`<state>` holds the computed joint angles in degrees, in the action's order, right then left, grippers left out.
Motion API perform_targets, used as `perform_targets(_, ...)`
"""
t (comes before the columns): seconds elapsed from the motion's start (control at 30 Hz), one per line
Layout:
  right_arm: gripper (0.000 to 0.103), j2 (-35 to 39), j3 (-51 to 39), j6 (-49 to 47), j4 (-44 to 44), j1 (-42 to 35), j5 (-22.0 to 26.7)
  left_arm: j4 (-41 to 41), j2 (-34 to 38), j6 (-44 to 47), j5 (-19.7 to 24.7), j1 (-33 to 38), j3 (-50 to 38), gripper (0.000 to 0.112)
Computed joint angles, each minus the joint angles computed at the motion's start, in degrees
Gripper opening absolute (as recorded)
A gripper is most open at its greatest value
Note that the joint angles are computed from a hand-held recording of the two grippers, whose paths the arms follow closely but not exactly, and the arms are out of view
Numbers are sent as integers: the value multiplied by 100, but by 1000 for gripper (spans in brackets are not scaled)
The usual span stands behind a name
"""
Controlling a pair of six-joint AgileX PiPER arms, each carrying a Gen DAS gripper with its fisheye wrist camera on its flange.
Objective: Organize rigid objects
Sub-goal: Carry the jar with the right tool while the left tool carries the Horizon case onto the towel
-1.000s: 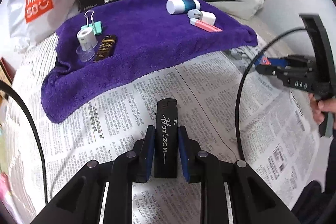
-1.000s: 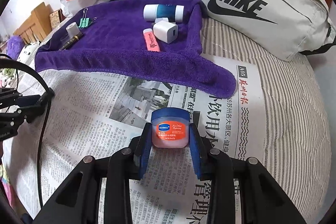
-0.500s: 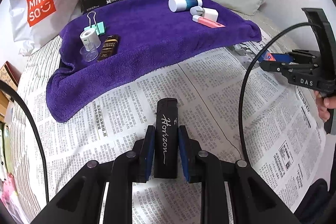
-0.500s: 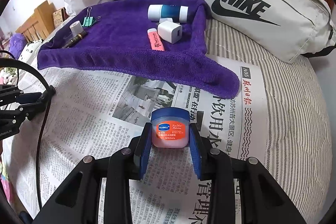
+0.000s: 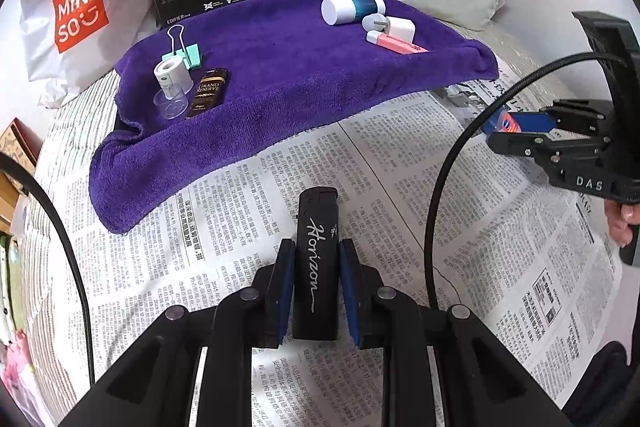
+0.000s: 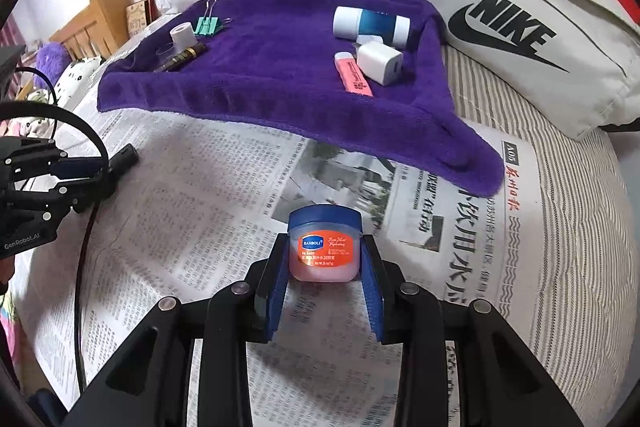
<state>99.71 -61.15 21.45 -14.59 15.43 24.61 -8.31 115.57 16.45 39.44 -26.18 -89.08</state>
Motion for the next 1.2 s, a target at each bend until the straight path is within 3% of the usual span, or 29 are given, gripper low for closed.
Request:
perform_targets(0.4, 35, -56, 107, -190, 267, -77, -155, -237, -70, 122, -177, 65, 160, 22)
perform_targets(0.63, 34, -73, -72, -683, 682, -99, 139, -509, -111, 260, -1, 184, 141, 21)
perform_targets(0.97, 34, -102, -335, -1017, 908, -130, 343, -245, -41, 70, 238, 270, -101, 21)
perform_targets(1.2, 34, -55, -653, -1660, 1528, -176, 433, -235, -70, 161, 413, 358, -301, 21)
